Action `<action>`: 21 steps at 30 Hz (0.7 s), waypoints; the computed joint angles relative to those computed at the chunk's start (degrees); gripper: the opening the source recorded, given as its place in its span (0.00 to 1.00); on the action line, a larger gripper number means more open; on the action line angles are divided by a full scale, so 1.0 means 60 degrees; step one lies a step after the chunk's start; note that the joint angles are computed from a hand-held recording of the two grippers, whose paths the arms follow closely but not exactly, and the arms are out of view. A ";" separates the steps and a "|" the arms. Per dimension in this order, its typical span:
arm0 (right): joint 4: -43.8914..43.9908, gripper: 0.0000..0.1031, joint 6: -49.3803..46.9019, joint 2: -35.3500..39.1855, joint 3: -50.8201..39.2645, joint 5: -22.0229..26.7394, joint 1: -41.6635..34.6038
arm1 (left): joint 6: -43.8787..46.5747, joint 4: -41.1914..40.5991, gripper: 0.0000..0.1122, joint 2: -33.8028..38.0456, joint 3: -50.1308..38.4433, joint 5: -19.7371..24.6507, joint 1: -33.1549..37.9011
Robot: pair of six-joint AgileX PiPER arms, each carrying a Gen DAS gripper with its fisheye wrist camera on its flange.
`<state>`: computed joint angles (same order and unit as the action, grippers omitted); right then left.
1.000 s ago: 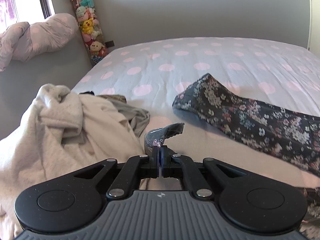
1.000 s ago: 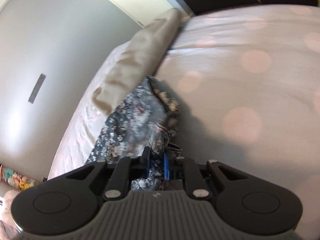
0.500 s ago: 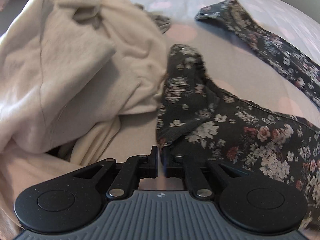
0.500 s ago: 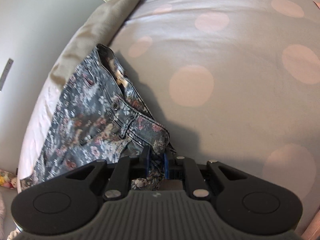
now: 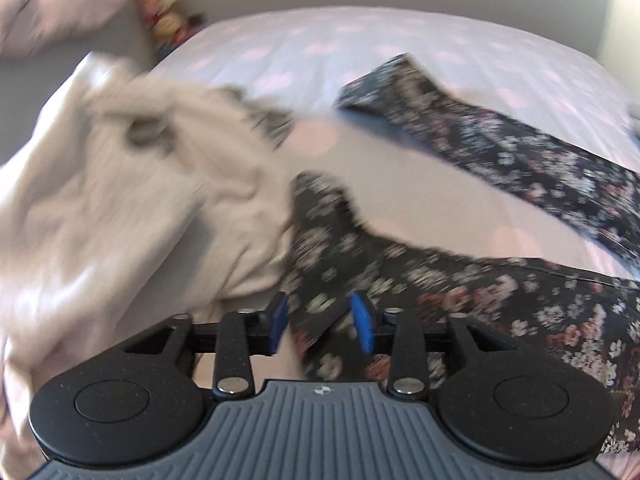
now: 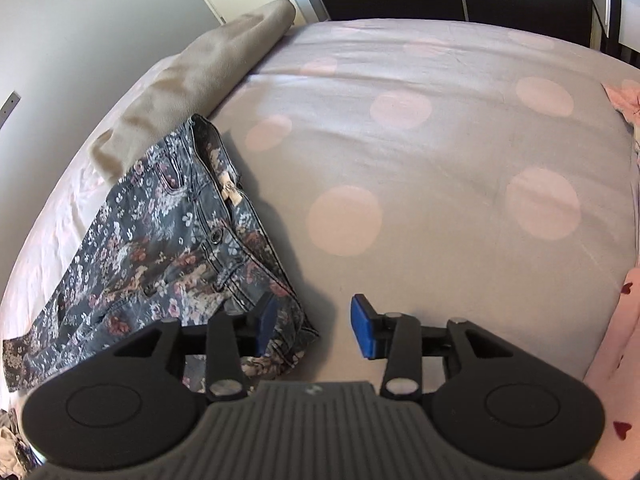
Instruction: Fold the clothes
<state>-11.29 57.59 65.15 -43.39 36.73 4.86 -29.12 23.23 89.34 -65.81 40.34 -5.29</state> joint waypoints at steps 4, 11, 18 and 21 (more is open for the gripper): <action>-0.0300 0.43 0.0542 0.0187 -0.0212 0.0010 0.0474 | -0.0141 0.0387 0.41 0.1169 -0.0382 -0.0588 -0.0312; -0.2090 0.44 0.1647 0.0978 -0.1377 0.0983 0.1927 | -0.1866 0.1871 0.28 0.2192 -0.0100 -0.1176 -0.0113; -0.2467 0.44 0.1691 0.2228 -0.2618 0.0907 0.2929 | -0.3281 0.2543 0.00 0.1885 0.0298 -0.1492 0.0257; -0.2412 0.46 0.1633 0.2815 -0.3209 0.0691 0.3392 | -0.4071 0.3042 0.00 0.1545 0.0507 -0.1497 0.0296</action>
<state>-25.76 67.39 82.04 -62.64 40.87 25.22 -53.55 41.48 98.61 -62.76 31.36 -3.51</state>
